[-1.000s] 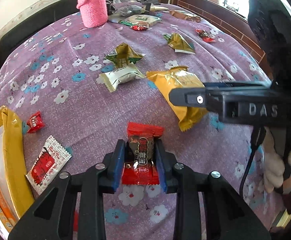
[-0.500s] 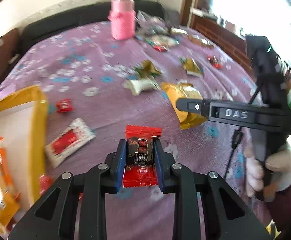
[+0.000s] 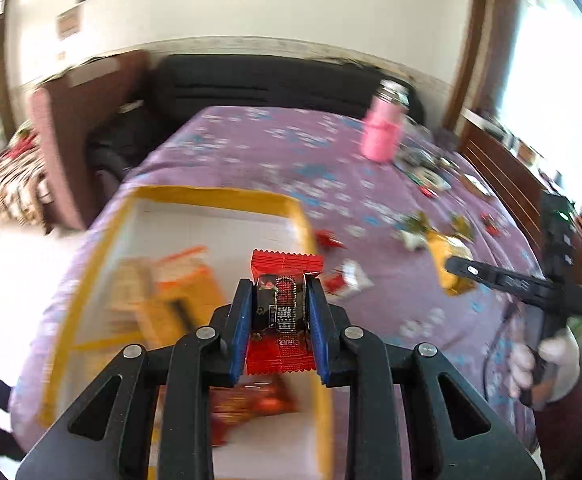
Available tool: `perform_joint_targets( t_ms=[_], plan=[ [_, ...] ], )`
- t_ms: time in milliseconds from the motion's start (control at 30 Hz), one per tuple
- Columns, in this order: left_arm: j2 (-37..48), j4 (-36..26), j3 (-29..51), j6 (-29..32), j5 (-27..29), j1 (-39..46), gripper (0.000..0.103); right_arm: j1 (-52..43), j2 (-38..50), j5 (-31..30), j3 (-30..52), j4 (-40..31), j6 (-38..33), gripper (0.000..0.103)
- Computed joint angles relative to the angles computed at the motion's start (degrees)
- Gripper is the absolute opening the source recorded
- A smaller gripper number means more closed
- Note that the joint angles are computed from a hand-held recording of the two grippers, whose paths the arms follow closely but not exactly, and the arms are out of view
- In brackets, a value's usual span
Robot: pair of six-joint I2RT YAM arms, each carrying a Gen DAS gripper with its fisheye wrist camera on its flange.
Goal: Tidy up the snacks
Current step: 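Carry both snacks over the tray and open both tools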
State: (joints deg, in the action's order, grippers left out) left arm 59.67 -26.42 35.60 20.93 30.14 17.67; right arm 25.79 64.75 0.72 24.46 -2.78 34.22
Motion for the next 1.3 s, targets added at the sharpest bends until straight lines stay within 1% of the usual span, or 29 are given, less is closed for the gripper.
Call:
perform_joint_targets(
  t_ms=[67,167,267,533,667,833,1000,1100,1167,1233,1267,1300],
  plan=[
    [2.8,-0.1,2.0,1.2,1.9,4.1,0.024,4.4,2.1,2.1,4.4,-1.9,0.7,0.047],
    [6.6,1.6,4.3,1.7,2.0,7.6,0.024,8.8,6.1,3.1,10.2,-3.1,1.1,0.047],
    [10.9,3.7,6.3,1.7,1.4,9.1,0.024,12.7,12.1,3.7,17.8,-4.4,0.9,0.047],
    [22.7,10.2,10.4,-1.6,-3.4,6.6,0.024,18.7,29.5,4.5,35.1,-7.3,0.2,0.047],
    [29.6,12.1,13.0,-3.2,-5.5,5.6,0.024,19.6,37.7,4.2,42.1,-8.5,0.3,0.047],
    [34.3,13.4,14.4,-4.0,-6.5,5.4,0.024,19.8,46.6,3.7,49.8,-11.0,0.1,0.047],
    [36.5,13.3,15.3,-4.9,-6.3,5.6,0.025,19.6,51.9,3.4,54.4,-13.0,0.3,0.047],
    [36.4,13.3,15.1,-5.1,-6.1,5.9,0.026,19.4,53.1,2.7,54.7,-12.3,0.8,0.050],
    [35.7,13.4,14.7,-5.4,-6.6,5.8,0.028,19.7,52.7,3.3,54.1,-11.5,1.2,0.052],
    [34.6,13.6,14.0,-6.1,-8.5,5.3,0.036,19.8,52.1,3.1,53.3,-11.0,1.3,0.055],
    [33.5,13.6,13.3,-6.5,-9.8,5.0,0.043,19.9,51.9,3.4,53.2,-11.1,1.3,0.056],
    [31.8,13.9,12.2,-6.7,-11.1,4.6,0.048,20.1,51.5,3.8,52.8,-10.9,1.2,0.056]
  ],
)
